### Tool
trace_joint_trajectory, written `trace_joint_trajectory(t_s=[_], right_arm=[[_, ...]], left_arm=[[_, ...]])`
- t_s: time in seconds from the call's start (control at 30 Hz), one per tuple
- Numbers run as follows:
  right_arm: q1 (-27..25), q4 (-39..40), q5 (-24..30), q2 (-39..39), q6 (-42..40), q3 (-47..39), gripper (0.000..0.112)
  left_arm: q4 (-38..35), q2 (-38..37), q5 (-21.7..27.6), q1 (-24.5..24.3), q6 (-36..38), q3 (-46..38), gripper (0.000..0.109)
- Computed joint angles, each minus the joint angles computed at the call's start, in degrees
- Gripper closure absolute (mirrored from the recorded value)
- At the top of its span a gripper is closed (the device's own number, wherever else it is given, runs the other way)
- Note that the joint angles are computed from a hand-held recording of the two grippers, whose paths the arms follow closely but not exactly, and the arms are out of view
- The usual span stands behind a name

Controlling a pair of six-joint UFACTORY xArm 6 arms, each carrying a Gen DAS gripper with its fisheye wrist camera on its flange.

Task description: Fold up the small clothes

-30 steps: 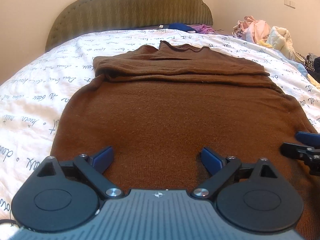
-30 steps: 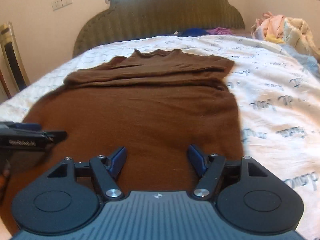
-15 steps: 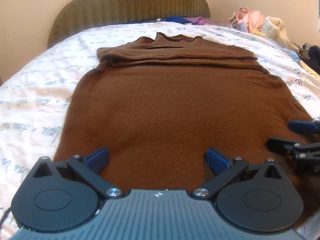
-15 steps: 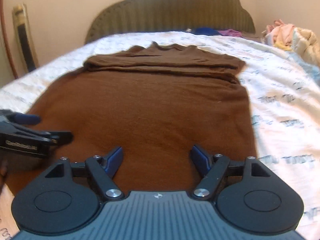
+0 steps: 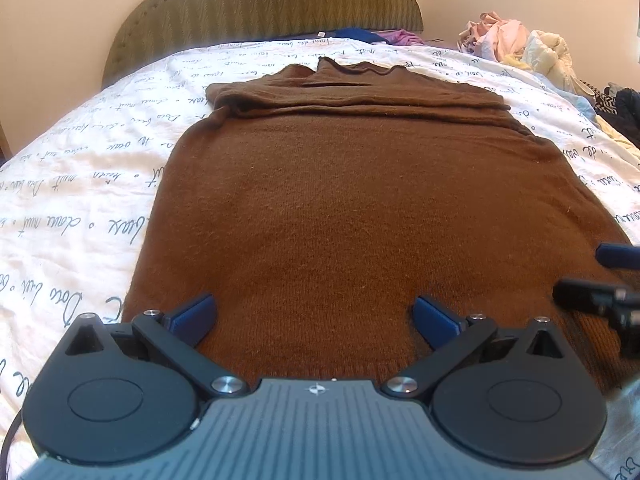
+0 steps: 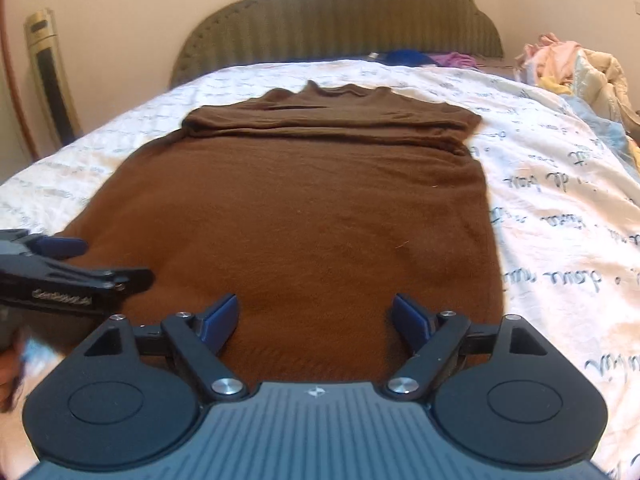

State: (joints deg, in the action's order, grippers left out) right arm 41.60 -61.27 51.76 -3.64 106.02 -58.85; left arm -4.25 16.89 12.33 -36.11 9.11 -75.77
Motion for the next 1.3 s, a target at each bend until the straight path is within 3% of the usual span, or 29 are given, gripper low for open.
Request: trace_joint_trajectory(t_s=[0.1,0.23,0.33,0.43,0.53,0.6,0.73,0.83,0.93,1.0,1.1,1.3], right_arm=[[0.44,-2.31,0.10,0.86,0.53,1.17,0.023],[1.71,-0.62,2.52,-0.30,0.84,-0.20,0.022],[1.39,0.54,0.09,0.39,-1.09,0.98,0.020],[2.44,0.48,1.68,-0.47,0.39,0.80,0.019],[3.85,-3.17,1.67,-1.68,4.32,1.74,0.019],[3.07,0.14,0.22,-0.39,0.64,1.91,0.018],[6.37,-3.59,3.64,-1.91,4.53,1.66,0.017],[5.80,0.10,1.02,-0.42,-1.91,1.37,0.012],[6.21,0.83,0.40,-2.62,-1.33,2.86,0.012],[7.01,-2.21,0.23,-6.93,5.36,5.72,0.012],[6.34,-5.22,-2.59,-15.32,15.59,12.43,0.012],[-2.90,-5.90,-18.38,-31.64,36.60,28.34,0.012]], left_arm=[[0.23,-0.24,-0.02,0.08,-0.04,0.30,0.006],[-0.42,-1.34,0.26,0.28,0.93,1.42,0.006],[0.42,-2.26,-0.31,0.40,-0.07,2.76,0.006],[1.36,-3.50,0.20,0.49,-0.87,3.86,0.006],[-1.62,-5.20,0.10,0.74,1.63,5.88,0.006],[-2.47,-6.52,-0.63,0.72,2.48,7.75,0.006],[-5.52,-9.77,-1.19,0.74,5.92,11.41,0.006],[-11.26,-12.44,-1.49,0.72,11.78,14.35,0.006],[-22.55,-15.85,1.57,1.66,22.18,15.69,0.013],[-32.48,-17.81,4.64,3.63,27.94,15.15,0.013],[-39.43,-17.29,10.29,7.72,27.83,11.50,0.011],[-47.47,-6.91,28.96,14.56,22.51,-1.98,0.014]])
